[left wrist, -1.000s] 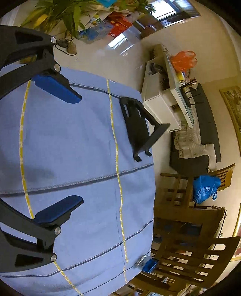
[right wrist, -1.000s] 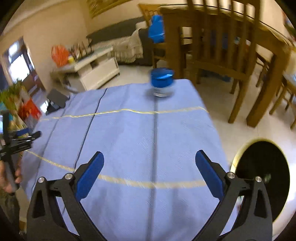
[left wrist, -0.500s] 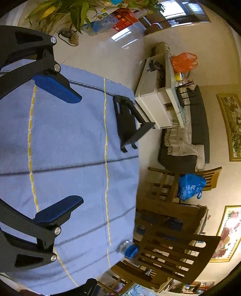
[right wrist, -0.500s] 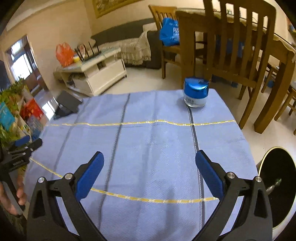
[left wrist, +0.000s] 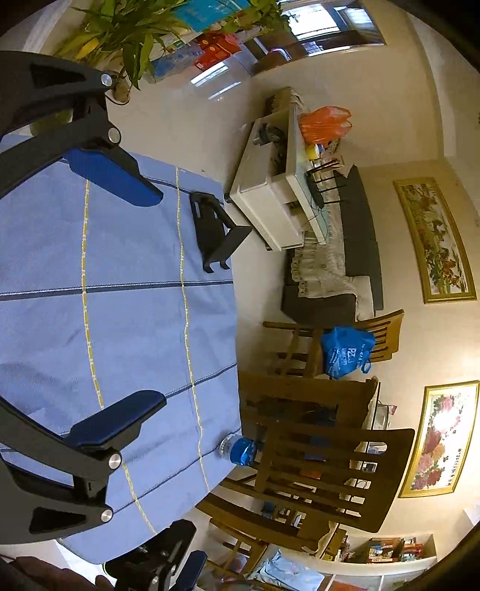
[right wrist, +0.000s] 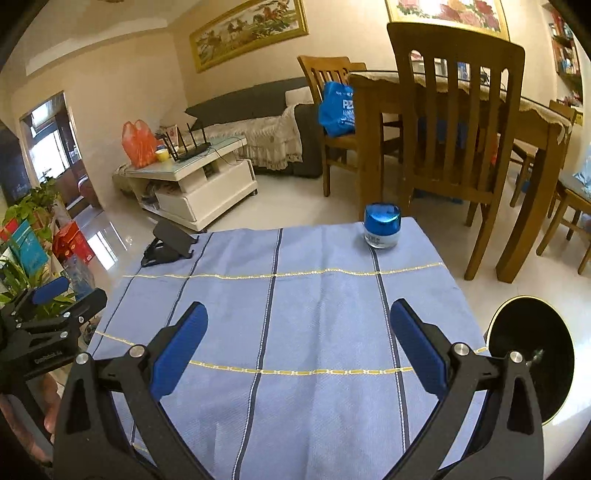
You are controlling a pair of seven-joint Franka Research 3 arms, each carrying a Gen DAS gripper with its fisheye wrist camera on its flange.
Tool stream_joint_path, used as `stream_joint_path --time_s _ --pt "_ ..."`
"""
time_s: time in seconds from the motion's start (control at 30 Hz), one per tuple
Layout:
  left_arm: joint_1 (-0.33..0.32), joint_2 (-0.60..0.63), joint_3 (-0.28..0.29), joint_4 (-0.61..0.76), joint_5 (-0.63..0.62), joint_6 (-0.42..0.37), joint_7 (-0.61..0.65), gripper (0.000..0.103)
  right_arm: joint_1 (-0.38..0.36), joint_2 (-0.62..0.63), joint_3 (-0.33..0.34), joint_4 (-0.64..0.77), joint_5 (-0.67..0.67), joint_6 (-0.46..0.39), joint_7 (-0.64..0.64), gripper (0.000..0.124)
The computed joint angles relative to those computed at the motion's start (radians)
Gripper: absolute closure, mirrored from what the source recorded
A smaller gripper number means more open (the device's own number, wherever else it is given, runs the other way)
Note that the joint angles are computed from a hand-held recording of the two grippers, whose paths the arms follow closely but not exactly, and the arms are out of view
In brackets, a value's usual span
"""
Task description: Collect trash
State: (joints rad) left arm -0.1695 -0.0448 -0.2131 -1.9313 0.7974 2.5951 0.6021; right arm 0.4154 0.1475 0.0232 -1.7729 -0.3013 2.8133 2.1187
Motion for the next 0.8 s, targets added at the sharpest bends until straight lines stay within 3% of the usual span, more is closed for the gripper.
stream_joint_path --time_s 0.8 --pt "-0.009 -0.019 -0.015 -0.001 0.050 -0.032 -0.057 0.007 -0.010 -0.028 0.011 -0.018 -0.040 0.012 0.025 0.026"
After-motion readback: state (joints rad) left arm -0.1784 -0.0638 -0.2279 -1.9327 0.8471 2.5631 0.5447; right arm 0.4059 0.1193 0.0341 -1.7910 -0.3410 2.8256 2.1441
